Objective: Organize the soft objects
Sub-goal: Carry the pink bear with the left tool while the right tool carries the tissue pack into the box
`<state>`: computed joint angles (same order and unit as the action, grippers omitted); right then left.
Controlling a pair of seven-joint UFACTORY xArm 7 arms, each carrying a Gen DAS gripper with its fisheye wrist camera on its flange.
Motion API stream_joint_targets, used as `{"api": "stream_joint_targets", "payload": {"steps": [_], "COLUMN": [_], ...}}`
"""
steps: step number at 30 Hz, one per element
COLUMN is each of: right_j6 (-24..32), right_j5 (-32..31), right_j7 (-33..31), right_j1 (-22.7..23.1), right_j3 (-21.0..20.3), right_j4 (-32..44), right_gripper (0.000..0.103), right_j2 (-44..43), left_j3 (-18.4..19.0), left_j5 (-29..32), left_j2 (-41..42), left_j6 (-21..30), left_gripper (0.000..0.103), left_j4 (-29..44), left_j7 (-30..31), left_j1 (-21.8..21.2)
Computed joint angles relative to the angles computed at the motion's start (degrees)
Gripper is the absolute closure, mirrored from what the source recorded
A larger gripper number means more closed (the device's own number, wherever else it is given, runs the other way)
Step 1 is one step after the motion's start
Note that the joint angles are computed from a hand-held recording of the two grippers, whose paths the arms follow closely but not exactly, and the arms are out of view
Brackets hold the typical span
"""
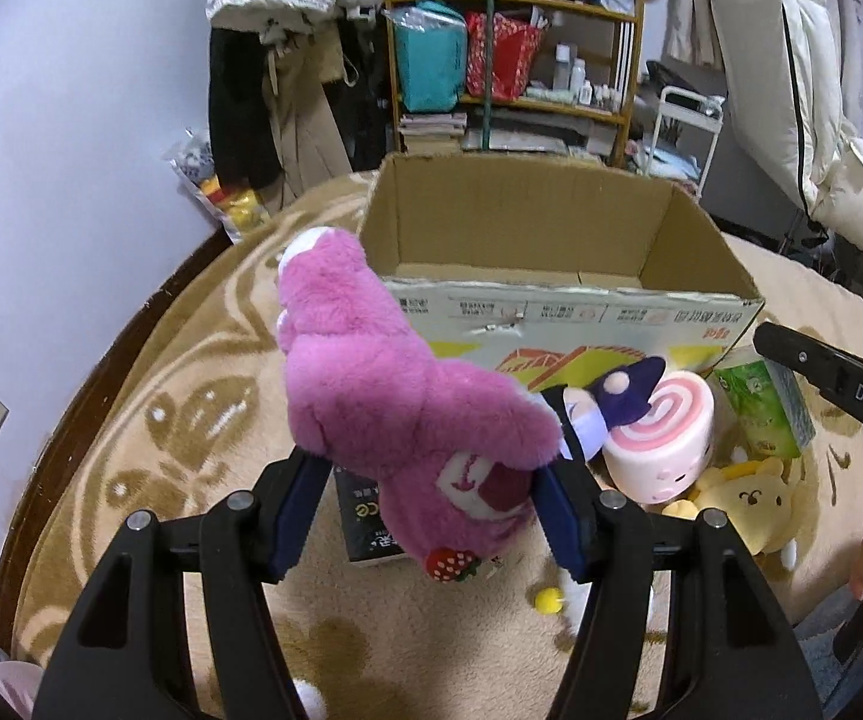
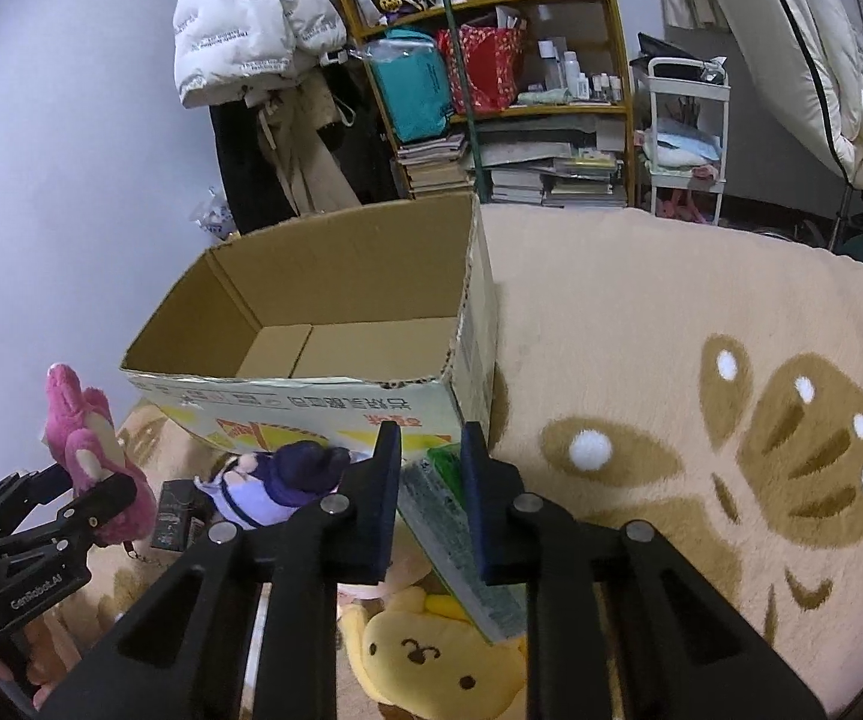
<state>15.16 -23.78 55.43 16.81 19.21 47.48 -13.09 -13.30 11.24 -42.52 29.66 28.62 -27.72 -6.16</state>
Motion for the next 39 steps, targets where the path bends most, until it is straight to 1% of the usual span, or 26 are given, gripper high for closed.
{"api": "stream_joint_targets", "payload": {"steps": [4,6,7,8,10,11,13,15,18,21,25,27,31,35,39], "right_j6": [-2.6,-5.3,-5.9,-6.3,-7.1,-6.7,-6.0,-6.3,-7.1,-7.2,-7.6,-8.1,-9.5,-10.4,-10.7], "right_j5": [-0.1,-0.2,-0.8,-1.4,-1.5,-0.7,-0.1,1.2,1.4,2.6,3.2,3.2,3.7,4.1,3.4], "right_j7": [0.2,-0.1,-0.1,0.2,-0.4,-1.6,-1.8,-2.5,-2.2,-3.6,-4.2,-3.9,-3.9,-4.1,-4.5], "right_j1": [-0.3,-0.9,-1.8,-3.0,-3.8,-3.1,-3.3,-2.6,-3.3,-3.0,-3.5,-4.6,-6.0,-7.8,-9.9], "right_j3": [0.6,1.3,2.3,3.7,4.9,4.6,5.3,4.7,5.2,4.7,5.5,6.4,7.3,8.2,9.5], "right_j4": [-2.1,-3.2,-3.3,-3.3,-3.2,-3.0,-2.5,-2.6,-3.1,-3.4,-3.4,-3.1,-2.5,-1.1,0.9], "right_gripper": [0.087,0.097,0.099,0.1,0.1,0.1,0.101,0.101,0.102,0.102,0.102,0.102,0.102,0.102,0.102], "right_j2": [-3.2,-4.6,-5.5,-6.0,-6.4,-6.1,-5.5,-5.4,-6.4,-7.1,-8.1,-8.8,-9.6,-9.5,-8.5], "left_j3": [-0.5,-0.4,-0.4,-0.4,-0.3,-0.4,-0.5,-0.9,-1.0,-1.4,-2.3,-3.3,-3.7,-2.4,-2.0], "left_j5": [0.4,0.5,0.6,0.6,0.6,0.7,0.7,0.8,0.8,1.1,1.9,2.8,3.8,2.9,2.8], "left_j2": [-2.3,-2.8,-2.9,-3.1,-3.3,-3.3,-3.6,-4.5,-5.0,-5.2,-5.9,-6.5,-6.8,-5.8,-4.6], "left_j6": [-0.2,0.0,0.0,-0.1,-0.2,-0.1,0.3,0.5,0.2,0.1,-0.2,-0.3,-1.6,-2.4,-3.7], "left_gripper": [0.04,0.04,0.04,0.04,0.04,0.04,0.04,0.04,0.04,0.04,0.04,0.04,0.04,0.04,0.04], "left_j4": [-0.8,-0.8,-0.8,-0.9,-0.9,-0.9,-1.0,-1.5,-1.7,-1.8,-1.7,-1.6,-0.9,0.6,2.4], "left_j7": [-1.2,-1.3,-1.3,-1.4,-1.2,-1.2,-1.1,-1.4,-1.7,-2.0,-2.5,-2.9,-2.3,-0.9,0.0], "left_j1": [0.8,0.9,1.0,1.1,1.1,1.1,1.1,1.0,1.1,1.3,1.7,2.2,1.9,0.7,1.6]}}
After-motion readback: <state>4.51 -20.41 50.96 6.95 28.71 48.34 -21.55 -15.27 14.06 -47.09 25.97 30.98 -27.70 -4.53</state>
